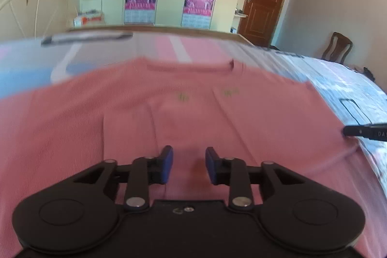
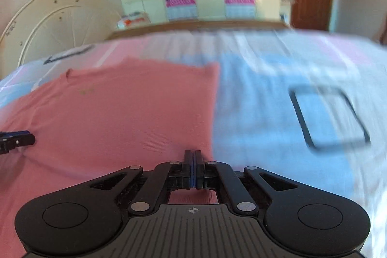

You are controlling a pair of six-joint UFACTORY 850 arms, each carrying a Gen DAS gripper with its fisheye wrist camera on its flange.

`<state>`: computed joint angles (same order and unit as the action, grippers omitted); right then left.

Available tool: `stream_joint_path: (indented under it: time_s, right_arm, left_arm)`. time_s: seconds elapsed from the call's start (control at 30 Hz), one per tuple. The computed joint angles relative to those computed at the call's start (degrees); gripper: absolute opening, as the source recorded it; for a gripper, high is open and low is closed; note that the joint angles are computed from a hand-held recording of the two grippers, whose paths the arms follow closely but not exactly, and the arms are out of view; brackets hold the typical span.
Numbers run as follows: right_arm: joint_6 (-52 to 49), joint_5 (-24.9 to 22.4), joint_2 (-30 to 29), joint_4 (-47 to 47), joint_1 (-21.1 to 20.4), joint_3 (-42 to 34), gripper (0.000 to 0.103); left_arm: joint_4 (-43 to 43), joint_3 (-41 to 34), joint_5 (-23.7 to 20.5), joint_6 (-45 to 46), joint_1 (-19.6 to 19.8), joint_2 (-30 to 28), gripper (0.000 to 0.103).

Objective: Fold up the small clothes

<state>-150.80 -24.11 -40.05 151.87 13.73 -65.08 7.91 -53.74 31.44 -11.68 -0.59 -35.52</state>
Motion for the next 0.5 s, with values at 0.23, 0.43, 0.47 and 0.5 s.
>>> stream_joint_path:
  time_s: [0.23,0.43,0.47,0.5]
  right_arm:
    - [28.8,2.7,-12.1,-31.2,4.1,-19.8,0.0]
    - [32.6,13.7,-17.1,-30.2,0.4,-29.6,0.0]
    - [38.6,12.2,-17.9,-33.6,-0.9,-30.4,0.0]
    - [44.6,9.3,-18.5,-39.4,-2.2,-31.1,0.0]
  left_arm:
    - [-1.9,-14.6,-9.3,4.4,-2.7,-8.6,0.047]
    - [-0.8,-13.6,-9.3,3.7,1.5,-8.2,0.044]
    - [2.3,-13.0,-8.1,1.5,2.0,-8.1,0.044]
    - [3.0,-13.1,-8.7,1.7,2.0,-7.9,0.043]
